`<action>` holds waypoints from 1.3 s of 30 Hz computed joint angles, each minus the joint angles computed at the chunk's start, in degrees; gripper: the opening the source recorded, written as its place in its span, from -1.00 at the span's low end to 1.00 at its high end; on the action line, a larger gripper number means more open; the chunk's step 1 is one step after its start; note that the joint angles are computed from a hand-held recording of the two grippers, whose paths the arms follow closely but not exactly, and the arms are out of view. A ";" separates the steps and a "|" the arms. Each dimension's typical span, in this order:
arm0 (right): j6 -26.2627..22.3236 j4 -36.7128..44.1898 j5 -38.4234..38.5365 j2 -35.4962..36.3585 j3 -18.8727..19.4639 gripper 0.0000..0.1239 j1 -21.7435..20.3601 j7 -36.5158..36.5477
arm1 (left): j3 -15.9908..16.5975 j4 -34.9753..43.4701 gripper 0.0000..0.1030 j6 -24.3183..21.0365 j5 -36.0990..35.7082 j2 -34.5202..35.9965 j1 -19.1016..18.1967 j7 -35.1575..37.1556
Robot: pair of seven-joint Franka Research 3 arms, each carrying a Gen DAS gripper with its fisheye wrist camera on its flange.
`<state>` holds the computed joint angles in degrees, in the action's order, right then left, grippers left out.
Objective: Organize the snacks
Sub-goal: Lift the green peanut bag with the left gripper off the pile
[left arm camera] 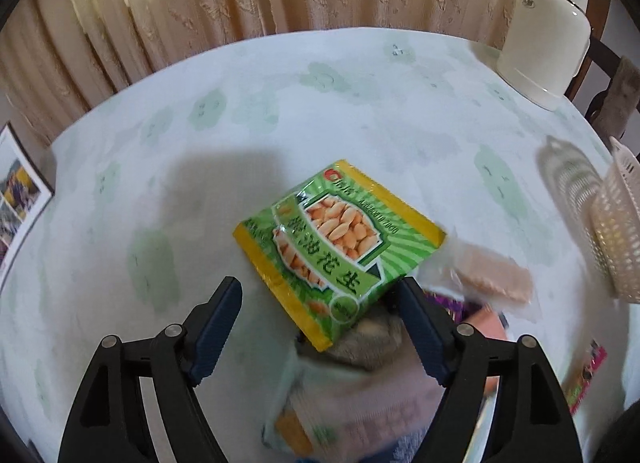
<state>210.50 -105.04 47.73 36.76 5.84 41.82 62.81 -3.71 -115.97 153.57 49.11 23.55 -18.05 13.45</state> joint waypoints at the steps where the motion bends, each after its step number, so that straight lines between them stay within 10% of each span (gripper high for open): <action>1: -0.17 0.03 -0.06 -0.03 0.06 0.18 -0.10 0.11 | -0.09 0.65 0.49 -0.53 -0.24 0.33 0.05 0.63; 17: -2.27 -0.58 -2.76 -0.36 -0.42 0.19 -0.66 4.58 | 0.58 9.98 0.53 -5.82 -3.93 6.13 1.09 11.42; 31: -2.54 -0.36 -2.43 -0.30 -1.18 0.23 0.08 4.81 | -2.72 1.23 0.51 13.32 -21.40 3.72 10.97 21.54; 39: -2.64 -0.19 -2.13 -0.27 -1.28 0.24 0.23 4.57 | 1.71 2.92 0.52 15.33 -19.38 5.12 5.46 22.83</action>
<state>207.86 -105.24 45.60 36.49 4.57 42.05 67.38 -2.00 -113.05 168.90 29.73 28.67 -12.59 36.28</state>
